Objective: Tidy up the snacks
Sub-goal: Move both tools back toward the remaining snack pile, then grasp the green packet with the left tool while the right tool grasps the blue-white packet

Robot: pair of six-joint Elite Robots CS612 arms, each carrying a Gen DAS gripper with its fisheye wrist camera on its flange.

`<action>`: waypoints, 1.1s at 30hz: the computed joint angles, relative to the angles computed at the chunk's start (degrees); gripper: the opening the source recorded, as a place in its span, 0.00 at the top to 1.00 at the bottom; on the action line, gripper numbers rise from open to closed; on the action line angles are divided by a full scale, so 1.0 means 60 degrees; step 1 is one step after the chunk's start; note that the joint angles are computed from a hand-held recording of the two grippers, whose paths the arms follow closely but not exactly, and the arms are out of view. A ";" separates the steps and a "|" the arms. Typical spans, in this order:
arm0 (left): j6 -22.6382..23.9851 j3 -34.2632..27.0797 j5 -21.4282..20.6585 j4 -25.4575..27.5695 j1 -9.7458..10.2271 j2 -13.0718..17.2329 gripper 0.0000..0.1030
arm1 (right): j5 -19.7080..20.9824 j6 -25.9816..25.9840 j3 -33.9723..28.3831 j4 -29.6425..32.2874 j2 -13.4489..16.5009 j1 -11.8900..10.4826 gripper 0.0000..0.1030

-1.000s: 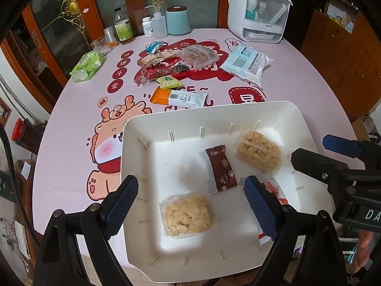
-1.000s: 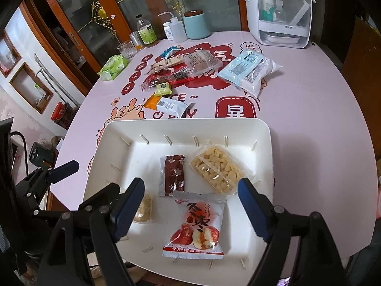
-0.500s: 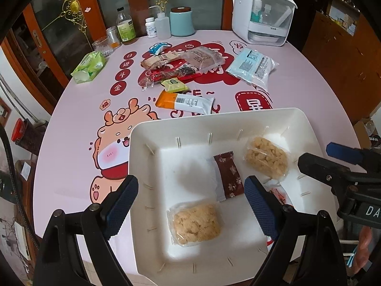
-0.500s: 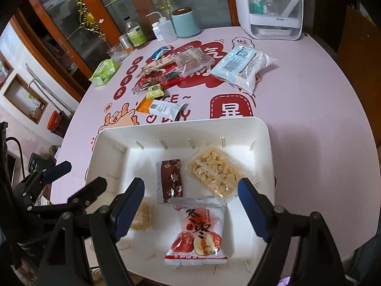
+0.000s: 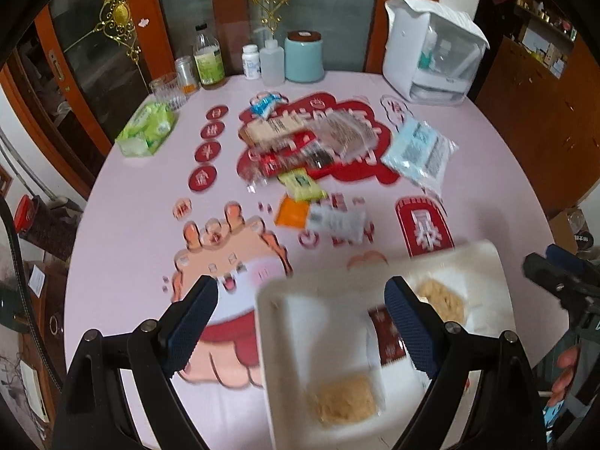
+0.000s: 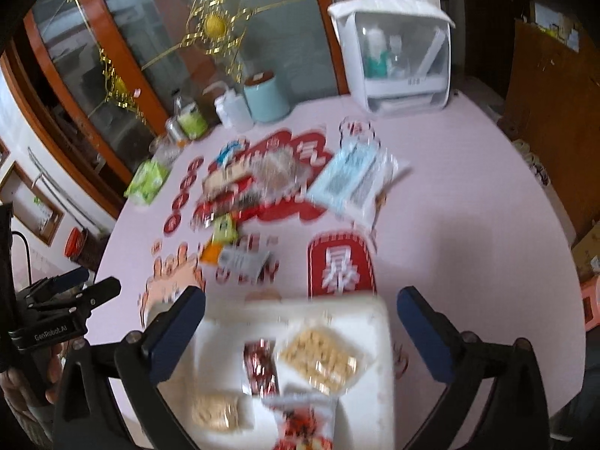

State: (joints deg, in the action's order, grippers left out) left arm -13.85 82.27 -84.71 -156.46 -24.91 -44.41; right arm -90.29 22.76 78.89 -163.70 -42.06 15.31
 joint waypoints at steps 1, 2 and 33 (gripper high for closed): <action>0.0075 -0.0194 -0.0029 0.0074 0.0051 0.0068 0.13 | 0.0040 0.0034 -0.0145 0.0061 0.0043 -0.0051 0.00; 0.0158 -0.0396 -0.0058 0.0164 0.0093 0.0143 0.13 | 0.0107 0.0123 -0.0412 0.0180 0.0131 -0.0118 0.00; -0.0373 -0.8984 -0.1314 0.5728 0.0623 0.5333 0.13 | -0.0876 0.2910 -1.0993 0.8113 0.6232 -0.0693 0.00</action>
